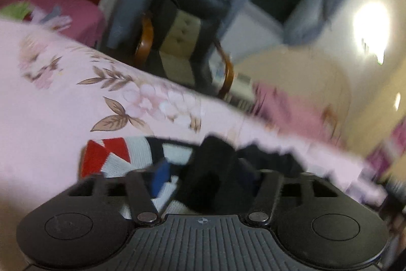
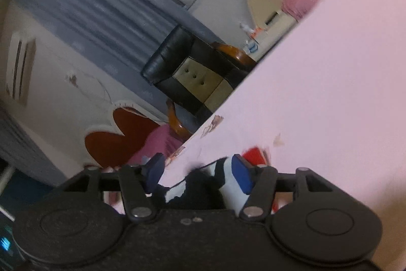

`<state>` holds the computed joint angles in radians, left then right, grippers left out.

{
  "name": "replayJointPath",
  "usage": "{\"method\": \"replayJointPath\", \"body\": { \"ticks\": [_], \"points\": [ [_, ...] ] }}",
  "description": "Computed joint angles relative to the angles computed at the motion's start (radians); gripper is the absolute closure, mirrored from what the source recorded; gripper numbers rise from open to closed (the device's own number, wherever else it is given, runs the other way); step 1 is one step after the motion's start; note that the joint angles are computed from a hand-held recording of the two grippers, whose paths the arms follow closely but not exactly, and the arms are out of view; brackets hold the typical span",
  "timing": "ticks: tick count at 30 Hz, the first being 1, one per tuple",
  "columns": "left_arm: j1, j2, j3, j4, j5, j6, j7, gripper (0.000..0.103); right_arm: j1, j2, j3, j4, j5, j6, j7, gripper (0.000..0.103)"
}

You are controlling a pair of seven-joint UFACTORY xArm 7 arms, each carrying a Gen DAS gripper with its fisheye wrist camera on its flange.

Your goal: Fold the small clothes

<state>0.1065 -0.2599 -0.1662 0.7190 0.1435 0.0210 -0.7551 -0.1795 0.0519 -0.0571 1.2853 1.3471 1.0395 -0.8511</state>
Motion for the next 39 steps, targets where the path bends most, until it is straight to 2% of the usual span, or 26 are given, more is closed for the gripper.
{"method": "replayJointPath", "body": {
  "ticks": [2, 3, 4, 5, 6, 7, 8, 10, 11, 13, 14, 15, 16, 18, 20, 22, 27, 30, 31, 32, 33, 34, 35, 36, 37, 39],
  "points": [
    [0.052, 0.012, -0.056, 0.037, 0.081, 0.07, -0.012, 0.056, 0.012, 0.009, 0.009, 0.035, -0.091, -0.017, -0.033, 0.057],
    [0.094, 0.017, -0.101, 0.061, 0.157, 0.117, -0.047, 0.066, 0.02, 0.006, 0.014, 0.041, -0.136, -0.025, -0.051, 0.059],
    [0.125, 0.017, -0.134, 0.078, 0.225, 0.152, -0.087, 0.072, 0.033, -0.003, 0.023, 0.041, -0.197, -0.05, -0.066, 0.059],
    [0.117, 0.023, -0.131, 0.088, 0.252, 0.169, -0.1, 0.093, 0.048, -0.012, 0.031, 0.036, -0.257, -0.082, -0.075, 0.063],
    [0.093, 0.028, -0.111, 0.088, 0.255, 0.171, -0.103, 0.097, 0.061, -0.02, 0.037, 0.029, -0.309, -0.103, -0.089, 0.068],
    [0.111, 0.02, -0.129, 0.088, 0.3, 0.179, -0.138, 0.097, 0.076, -0.03, 0.044, 0.018, -0.347, -0.118, -0.113, 0.071],
    [0.122, 0.012, -0.14, 0.087, 0.349, 0.185, -0.179, 0.097, 0.088, -0.043, 0.048, 0.004, -0.383, -0.13, -0.138, 0.081],
    [0.168, -0.009, -0.181, 0.078, 0.465, 0.186, -0.299, 0.097, 0.12, -0.085, 0.059, -0.048, -0.431, -0.208, -0.205, 0.088],
    [0.194, -0.026, -0.2, 0.068, 0.522, 0.178, -0.368, 0.098, 0.136, -0.108, 0.06, -0.072, -0.438, -0.245, -0.236, 0.098],
    [0.301, -0.071, -0.266, 0.044, 0.689, 0.105, -0.559, 0.098, 0.171, -0.143, 0.061, -0.111, -0.427, -0.336, -0.275, 0.098],
    [0.377, -0.089, -0.315, 0.039, 0.773, 0.066, -0.658, 0.098, 0.186, -0.16, 0.051, -0.127, -0.382, -0.362, -0.307, 0.098],
    [0.423, -0.116, -0.344, 0.032, 0.819, 0.045, -0.721, 0.098, 0.2, -0.176, 0.038, -0.138, -0.328, -0.377, -0.343, 0.098],
    [0.473, -0.141, -0.374, 0.023, 0.854, 0.014, -0.774, 0.098, 0.212, -0.183, 0.026, -0.145, -0.284, -0.393, -0.38, 0.098],
    [0.513, -0.152, -0.411, 0.027, 0.855, 0.038, -0.789, 0.098, 0.233, -0.187, 0.019, -0.151, -0.24, -0.432, -0.416, 0.098],
    [0.465, -0.127, -0.389, 0.044, 0.808, 0.137, -0.752, 0.098, 0.245, -0.168, 0.025, -0.146, -0.245, -0.484, -0.399, 0.098],
    [0.421, -0.086, -0.369, 0.071, 0.79, 0.219, -0.737, 0.098, 0.249, -0.138, 0.036, -0.138, -0.298, -0.525, -0.329, 0.098],
    [0.332, 0.007, -0.336, 0.142, 0.784, 0.355, -0.678, 0.098, 0.246, -0.113, 0.047, -0.154, -0.405, -0.556, -0.216, 0.097],
    [0.283, 0.03, -0.311, 0.168, 0.786, 0.405, -0.635, 0.097, 0.249, -0.11, 0.055, -0.15, -0.473, -0.563, -0.181, 0.094],
    [0.267, 0.021, -0.296, 0.162, 0.784, 0.405, -0.628, 0.092, 0.249, -0.115, 0.055, -0.152, -0.488, -0.557, -0.175, 0.093],
    [0.255, 0.01, -0.278, 0.151, 0.781, 0.394, -0.636, 0.072, 0.249, -0.12, 0.053, -0.15, -0.499, -0.553, -0.164, 0.082],
    [0.244, -0.006, -0.266, 0.141, 0.782, 0.398, -0.657, 0.043, 0.247, -0.132, 0.048, -0.153, -0.49, -0.547, -0.16, 0.068],
    [0.243, -0.031, -0.265, 0.128, 0.81, 0.401, -0.709, 0.039, 0.251, -0.141, 0.041, -0.155, -0.454, -0.545, -0.178, 0.06],
    [0.241, -0.052, -0.266, 0.121, 0.847, 0.405, -0.749, 0.039, 0.258, -0.154, 0.039, -0.164, -0.417, -0.568, -0.2, 0.054],
    [0.233, -0.07, -0.265, 0.117, 0.881, 0.399, -0.77, 0.039, 0.266, -0.173, 0.038, -0.182, -0.394, -0.591, -0.219, 0.052],
    [0.22, -0.076, -0.26, 0.121, 0.902, 0.383, -0.781, 0.039, 0.275, -0.193, 0.029, -0.192, -0.364, -0.577, -0.248, 0.053],
    [0.186, -0.047, -0.241, 0.151, 0.94, 0.307, -0.783, 0.039, 0.292, -0.213, 0.015, -0.193, -0.343, -0.501, -0.267, 0.065]
  ]
}}
